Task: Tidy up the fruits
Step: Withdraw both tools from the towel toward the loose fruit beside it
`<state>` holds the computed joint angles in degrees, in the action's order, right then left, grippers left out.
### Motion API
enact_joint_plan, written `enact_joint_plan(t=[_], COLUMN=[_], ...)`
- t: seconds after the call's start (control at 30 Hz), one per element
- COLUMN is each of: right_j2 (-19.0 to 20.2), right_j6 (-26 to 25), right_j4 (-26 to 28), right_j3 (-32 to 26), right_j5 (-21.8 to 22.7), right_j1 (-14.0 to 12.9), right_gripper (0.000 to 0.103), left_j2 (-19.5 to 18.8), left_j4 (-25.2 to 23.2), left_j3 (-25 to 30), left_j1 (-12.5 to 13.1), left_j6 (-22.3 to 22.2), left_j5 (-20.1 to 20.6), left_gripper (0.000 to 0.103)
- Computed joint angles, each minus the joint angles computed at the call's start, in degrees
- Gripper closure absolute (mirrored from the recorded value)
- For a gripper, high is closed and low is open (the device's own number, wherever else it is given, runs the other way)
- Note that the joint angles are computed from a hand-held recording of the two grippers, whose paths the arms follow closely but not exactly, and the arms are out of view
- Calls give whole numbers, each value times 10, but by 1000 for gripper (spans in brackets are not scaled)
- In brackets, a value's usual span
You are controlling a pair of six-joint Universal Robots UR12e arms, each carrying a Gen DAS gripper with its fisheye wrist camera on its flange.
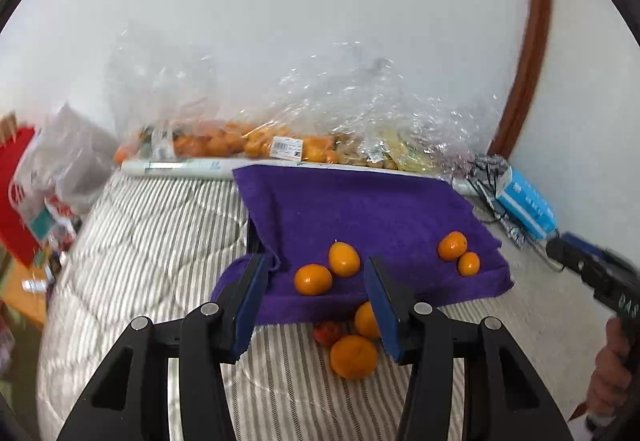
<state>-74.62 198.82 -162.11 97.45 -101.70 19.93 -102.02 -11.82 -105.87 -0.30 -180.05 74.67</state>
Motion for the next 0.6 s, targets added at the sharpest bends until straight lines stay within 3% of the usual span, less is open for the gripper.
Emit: enact_joint_plan(t=[0.13,0.3,0.47,0.6], right_j2=[-5,-1,16,32], right_j6=[-4,-59,-59,-58], right_j4=[-10,-4,3,14], right_j3=[13,22,24,22], right_j5=[27,19,47,62], right_j1=[0,13,10,5], right_gripper=[49,49,50,56], left_j2=[2,6,3,-3], left_j4=[-10,-21,-37,-49], left_j3=[-8,-14,-16,-19], left_j1=[3,6,7,9], left_j6=[-8,-9,0,5], left_j5=[3,14,27,34], left_gripper=[55,55,55,55])
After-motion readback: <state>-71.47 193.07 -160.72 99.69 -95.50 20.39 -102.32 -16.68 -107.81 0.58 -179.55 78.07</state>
